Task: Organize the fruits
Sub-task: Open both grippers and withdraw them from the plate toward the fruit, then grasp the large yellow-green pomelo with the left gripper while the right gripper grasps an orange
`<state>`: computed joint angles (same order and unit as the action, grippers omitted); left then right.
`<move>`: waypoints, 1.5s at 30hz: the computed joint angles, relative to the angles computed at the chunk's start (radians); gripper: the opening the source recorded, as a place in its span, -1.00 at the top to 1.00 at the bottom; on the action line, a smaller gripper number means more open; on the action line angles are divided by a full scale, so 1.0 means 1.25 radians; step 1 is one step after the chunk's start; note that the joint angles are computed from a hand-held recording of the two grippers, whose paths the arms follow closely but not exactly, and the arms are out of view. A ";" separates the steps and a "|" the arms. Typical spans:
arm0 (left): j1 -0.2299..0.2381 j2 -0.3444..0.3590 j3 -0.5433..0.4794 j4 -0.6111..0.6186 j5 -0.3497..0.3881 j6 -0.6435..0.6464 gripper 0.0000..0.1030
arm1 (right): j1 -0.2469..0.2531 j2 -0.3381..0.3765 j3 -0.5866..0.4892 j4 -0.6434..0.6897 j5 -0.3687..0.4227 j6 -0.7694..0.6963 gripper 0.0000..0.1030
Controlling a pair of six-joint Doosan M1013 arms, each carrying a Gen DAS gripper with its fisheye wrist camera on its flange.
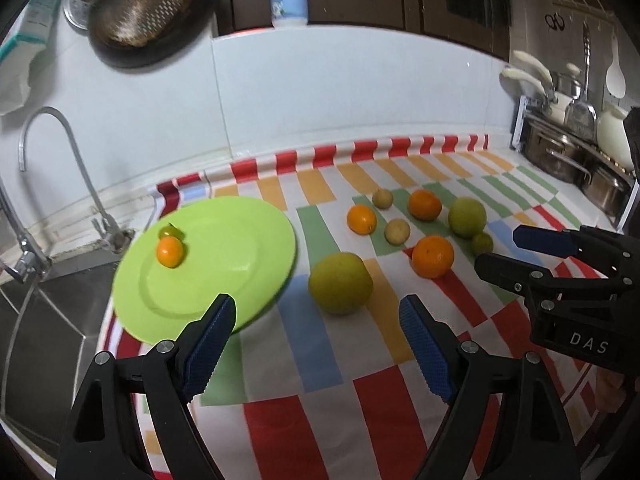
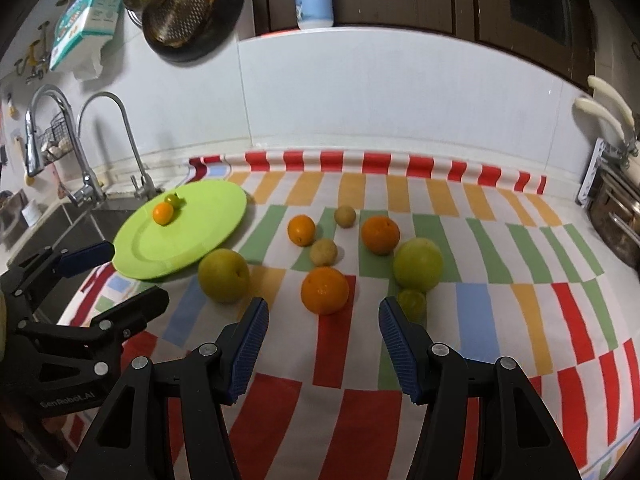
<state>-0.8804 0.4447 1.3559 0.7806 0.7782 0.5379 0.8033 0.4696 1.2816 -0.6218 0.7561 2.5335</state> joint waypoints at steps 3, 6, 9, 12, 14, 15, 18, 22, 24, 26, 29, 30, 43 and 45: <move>0.008 0.015 -0.013 -0.036 -0.006 0.041 -0.63 | -0.009 0.011 -0.008 0.034 0.006 -0.025 -0.13; 0.016 0.029 -0.027 -0.065 -0.007 0.074 -0.63 | -0.015 0.020 -0.016 0.058 0.013 -0.046 -0.13; 0.024 0.042 -0.039 -0.092 -0.011 0.108 -0.62 | -0.021 0.032 -0.025 0.084 0.019 -0.069 -0.13; 0.033 0.051 -0.049 -0.122 -0.020 0.139 -0.58 | -0.027 0.043 -0.035 0.109 0.020 -0.095 -0.13; 0.038 0.056 -0.055 -0.140 -0.025 0.156 -0.53 | -0.031 0.049 -0.040 0.118 0.018 -0.103 -0.13; 0.040 0.060 -0.058 -0.147 -0.027 0.162 -0.52 | -0.032 0.053 -0.043 0.122 0.019 -0.107 -0.13; 0.048 0.068 -0.066 -0.172 -0.034 0.182 -0.41 | -0.037 0.062 -0.053 0.135 0.020 -0.122 -0.13; 0.054 0.074 -0.075 -0.202 -0.046 0.212 -0.24 | -0.041 0.070 -0.061 0.138 0.019 -0.134 -0.13; 0.057 0.078 -0.080 -0.226 -0.049 0.235 -0.16 | -0.041 0.073 -0.066 0.140 0.023 -0.144 -0.11; 0.063 0.080 -0.084 -0.266 -0.058 0.262 -0.02 | -0.043 0.074 -0.067 0.148 0.021 -0.150 -0.04; 0.064 0.083 -0.088 -0.267 -0.059 0.258 -0.02 | -0.047 0.078 -0.071 0.176 0.014 -0.171 0.06; 0.065 0.082 -0.087 -0.269 -0.061 0.258 -0.02 | -0.048 0.079 -0.072 0.184 0.012 -0.178 0.11; 0.055 0.051 -0.055 -0.221 -0.062 0.190 -0.01 | -0.033 0.068 -0.072 0.155 0.012 -0.158 0.20; 0.052 0.041 -0.046 -0.204 -0.065 0.169 -0.01 | -0.028 0.060 -0.066 0.143 0.007 -0.152 0.20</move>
<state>-0.8159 0.4964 1.2984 0.5257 0.6975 0.7488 0.7677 0.5441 1.1994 -0.4430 0.7652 2.3436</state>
